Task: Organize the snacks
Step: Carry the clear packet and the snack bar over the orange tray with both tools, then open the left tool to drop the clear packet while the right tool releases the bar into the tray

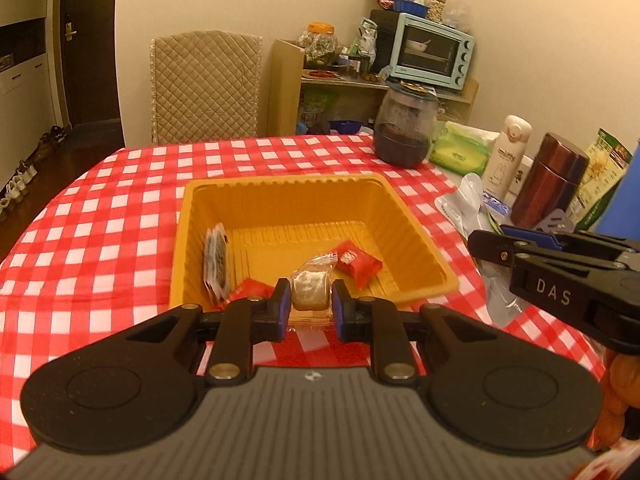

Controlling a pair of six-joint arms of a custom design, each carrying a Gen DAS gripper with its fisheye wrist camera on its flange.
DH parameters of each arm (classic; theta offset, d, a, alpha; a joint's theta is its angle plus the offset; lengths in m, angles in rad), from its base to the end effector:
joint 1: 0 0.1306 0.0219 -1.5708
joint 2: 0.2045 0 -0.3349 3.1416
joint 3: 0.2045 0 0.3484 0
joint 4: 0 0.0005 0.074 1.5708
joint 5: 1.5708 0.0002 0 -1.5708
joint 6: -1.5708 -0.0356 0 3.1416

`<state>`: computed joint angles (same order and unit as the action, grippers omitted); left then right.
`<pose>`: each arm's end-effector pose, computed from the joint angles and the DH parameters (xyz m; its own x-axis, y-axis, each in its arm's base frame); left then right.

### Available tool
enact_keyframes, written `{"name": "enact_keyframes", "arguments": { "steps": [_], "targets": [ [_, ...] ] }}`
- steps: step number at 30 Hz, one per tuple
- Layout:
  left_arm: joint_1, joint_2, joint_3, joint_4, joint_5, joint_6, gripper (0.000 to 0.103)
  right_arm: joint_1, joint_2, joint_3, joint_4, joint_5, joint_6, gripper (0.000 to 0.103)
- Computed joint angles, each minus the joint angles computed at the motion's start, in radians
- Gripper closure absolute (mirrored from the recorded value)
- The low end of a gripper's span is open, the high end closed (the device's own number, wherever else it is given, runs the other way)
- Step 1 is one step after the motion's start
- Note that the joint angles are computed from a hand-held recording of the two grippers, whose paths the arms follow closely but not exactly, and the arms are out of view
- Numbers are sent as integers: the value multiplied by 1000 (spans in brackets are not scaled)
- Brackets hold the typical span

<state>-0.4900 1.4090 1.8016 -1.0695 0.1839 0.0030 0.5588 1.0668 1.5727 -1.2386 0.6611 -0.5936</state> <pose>0.3875 -0.2146 0.5301 -0.5544 0.2924 -0.7792 0.5868 0.8012 -0.1169 0.2693 0.1420 0.5510 -0.4877 0.2158 -0.8459 0.2912 0.9537 0.0754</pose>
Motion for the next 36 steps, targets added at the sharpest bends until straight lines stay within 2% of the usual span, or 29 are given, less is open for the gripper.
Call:
{"name": "enact_keyframes", "arguments": {
  "steps": [7, 17, 29, 36],
  "targets": [
    [19, 85, 98, -9, 2, -3, 84, -62, 56, 30, 53, -78, 53, 80],
    [38, 202, 225, -33, -7, -6, 84, -150, 129, 53, 100, -198, 84, 80],
    [42, 296, 312, -60, -24, -24, 84, -212, 182, 50, 128, -288, 86, 80],
    [44, 318, 328, -69, -12, -24, 83, -219, 184, 49, 129, -301, 76, 80]
  ]
}}
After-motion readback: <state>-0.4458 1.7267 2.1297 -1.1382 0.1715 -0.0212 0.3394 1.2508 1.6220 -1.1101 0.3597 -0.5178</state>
